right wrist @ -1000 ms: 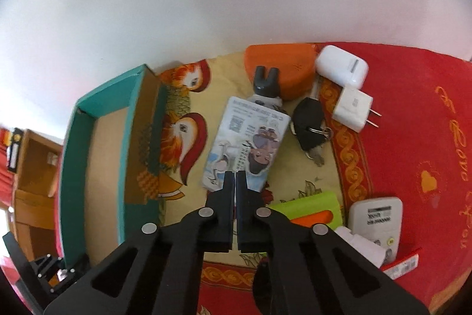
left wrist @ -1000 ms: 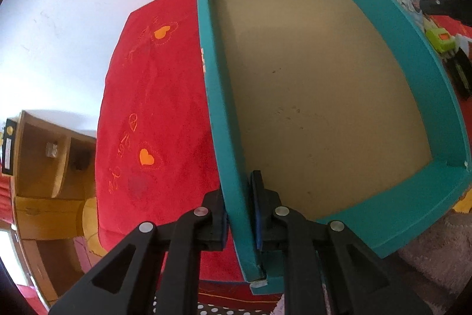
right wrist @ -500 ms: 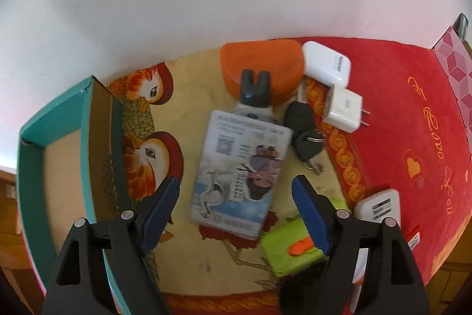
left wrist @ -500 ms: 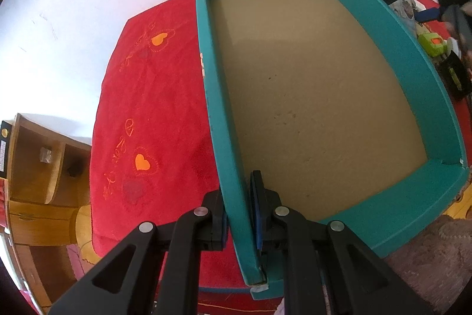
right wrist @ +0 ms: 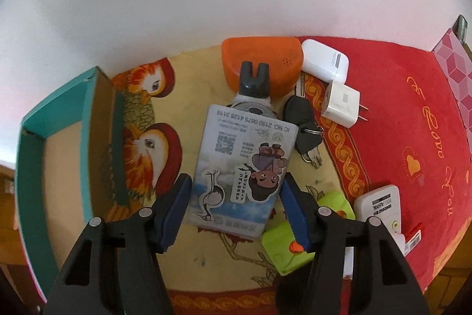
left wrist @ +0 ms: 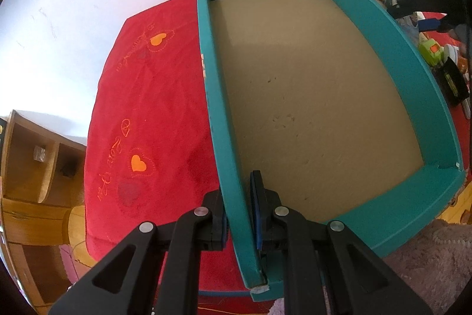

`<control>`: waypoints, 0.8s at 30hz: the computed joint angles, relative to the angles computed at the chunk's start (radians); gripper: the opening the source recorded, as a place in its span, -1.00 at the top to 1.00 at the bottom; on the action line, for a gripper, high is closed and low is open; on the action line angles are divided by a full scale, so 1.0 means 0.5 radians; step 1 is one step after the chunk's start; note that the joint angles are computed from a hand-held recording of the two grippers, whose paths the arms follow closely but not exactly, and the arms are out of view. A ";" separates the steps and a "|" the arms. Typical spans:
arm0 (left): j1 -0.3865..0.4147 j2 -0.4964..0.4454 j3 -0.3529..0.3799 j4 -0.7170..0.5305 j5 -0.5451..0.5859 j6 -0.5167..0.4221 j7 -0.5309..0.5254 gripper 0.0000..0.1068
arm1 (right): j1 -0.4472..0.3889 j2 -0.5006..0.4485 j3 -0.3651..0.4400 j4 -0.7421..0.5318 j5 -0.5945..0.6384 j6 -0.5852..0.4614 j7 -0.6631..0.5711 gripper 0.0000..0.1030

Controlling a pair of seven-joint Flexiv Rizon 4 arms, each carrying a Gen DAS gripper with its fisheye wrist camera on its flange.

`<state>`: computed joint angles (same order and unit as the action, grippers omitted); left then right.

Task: Organize objects
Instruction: 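Reach the right gripper to the blue ID card and grasp it, then carry the blue ID card with the right gripper into the teal box and release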

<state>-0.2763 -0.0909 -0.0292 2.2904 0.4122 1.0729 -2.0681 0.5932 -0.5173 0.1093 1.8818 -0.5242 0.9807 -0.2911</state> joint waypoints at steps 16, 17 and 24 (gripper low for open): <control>-0.019 -0.030 0.005 -0.025 0.034 0.007 -0.012 0.79 | -0.001 0.241 -0.015 0.235 -0.401 0.209 0.029 0.44; -0.019 -0.027 0.006 -0.022 0.033 0.007 -0.010 0.79 | -0.028 0.239 -0.003 0.234 -0.369 0.202 -0.012 0.44; -0.019 -0.025 0.004 -0.023 0.031 0.003 -0.005 0.79 | -0.198 0.213 0.175 0.246 0.146 0.247 -0.298 0.16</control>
